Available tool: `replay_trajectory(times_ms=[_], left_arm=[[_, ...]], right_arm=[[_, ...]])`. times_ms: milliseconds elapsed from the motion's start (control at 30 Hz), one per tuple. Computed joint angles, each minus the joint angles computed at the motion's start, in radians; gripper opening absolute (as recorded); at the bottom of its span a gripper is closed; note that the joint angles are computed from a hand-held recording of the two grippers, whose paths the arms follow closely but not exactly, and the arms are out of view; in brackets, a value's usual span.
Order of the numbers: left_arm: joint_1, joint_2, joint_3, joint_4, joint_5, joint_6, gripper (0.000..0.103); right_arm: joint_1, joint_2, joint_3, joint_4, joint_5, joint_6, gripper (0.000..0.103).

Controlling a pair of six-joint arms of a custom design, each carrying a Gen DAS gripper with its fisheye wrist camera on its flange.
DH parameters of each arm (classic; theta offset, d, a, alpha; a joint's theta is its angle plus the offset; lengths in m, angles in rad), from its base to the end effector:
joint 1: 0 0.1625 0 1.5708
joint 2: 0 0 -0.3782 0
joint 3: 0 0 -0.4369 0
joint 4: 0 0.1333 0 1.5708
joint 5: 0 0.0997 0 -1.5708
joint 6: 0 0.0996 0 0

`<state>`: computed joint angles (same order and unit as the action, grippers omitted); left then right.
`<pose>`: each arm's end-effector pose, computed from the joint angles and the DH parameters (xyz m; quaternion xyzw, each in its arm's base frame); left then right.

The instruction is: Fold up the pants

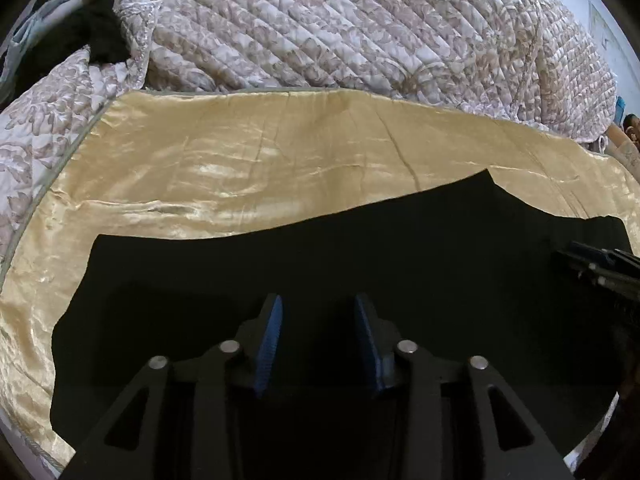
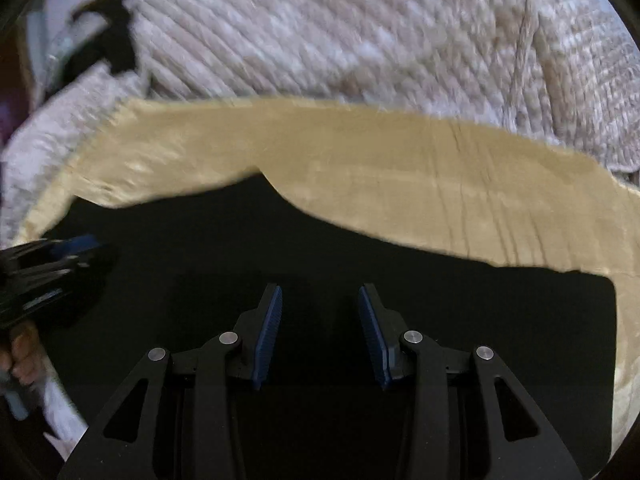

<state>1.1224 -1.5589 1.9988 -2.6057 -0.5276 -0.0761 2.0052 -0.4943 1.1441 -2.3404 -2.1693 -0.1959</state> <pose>-0.0236 -0.5551 0.3690 0.0099 0.8416 -0.3690 0.3942 0.4023 -0.6838 0.0078 0.2789 -0.9123 0.0918 0.2854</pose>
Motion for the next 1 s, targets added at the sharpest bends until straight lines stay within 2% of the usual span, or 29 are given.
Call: replay_trajectory(times_ms=[100, 167, 233, 333, 500, 533, 567, 600, 700, 733, 833, 900, 1000], left_arm=[[0.003, -0.01, -0.008, 0.025, -0.005, -0.039, 0.044], [0.002, -0.008, -0.009, 0.013, 0.009, -0.039, 0.044], [0.002, -0.009, -0.01, -0.012, 0.027, -0.029, 0.044], [0.015, -0.018, -0.021, -0.017, 0.058, -0.054, 0.044], [0.045, -0.03, -0.038, 0.039, 0.056, -0.134, 0.044], [0.045, -0.029, -0.041, 0.045, 0.053, -0.138, 0.044], [0.045, -0.027, -0.042, 0.045, 0.05, -0.135, 0.044], [0.044, -0.023, -0.042, 0.037, 0.048, -0.124, 0.044], [0.048, -0.01, -0.048, 0.032, 0.045, -0.105, 0.044], [0.052, -0.008, -0.053, 0.046, 0.041, -0.114, 0.044], [0.055, -0.001, -0.061, 0.06, 0.043, -0.127, 0.044], [0.053, 0.004, -0.061, 0.044, 0.046, -0.111, 0.045], [0.05, 0.003, -0.055, 0.034, 0.046, -0.094, 0.045]], right_arm=[[-0.008, 0.016, -0.033, 0.011, -0.01, 0.084, 0.04], [-0.003, 0.016, -0.033, -0.031, -0.037, 0.083, 0.04], [-0.003, 0.009, -0.032, -0.038, 0.004, 0.088, 0.04], [0.005, 0.025, -0.059, 0.005, 0.072, 0.05, 0.041], [0.022, 0.095, -0.148, 0.076, 0.128, -0.015, 0.04], [0.022, 0.111, -0.171, 0.082, 0.154, -0.022, 0.036], [0.023, 0.125, -0.187, 0.089, 0.165, -0.024, 0.028], [0.024, 0.156, -0.23, 0.113, 0.171, -0.026, 0.013], [0.018, 0.248, -0.354, 0.19, 0.142, -0.009, 0.012], [0.011, 0.276, -0.396, 0.206, 0.14, 0.009, 0.008], [0.003, 0.301, -0.445, 0.206, 0.15, 0.032, 0.008], [0.002, 0.326, -0.484, 0.205, 0.12, 0.028, 0.009], [-0.019, 0.332, -0.511, 0.245, 0.162, 0.074, 0.013]])
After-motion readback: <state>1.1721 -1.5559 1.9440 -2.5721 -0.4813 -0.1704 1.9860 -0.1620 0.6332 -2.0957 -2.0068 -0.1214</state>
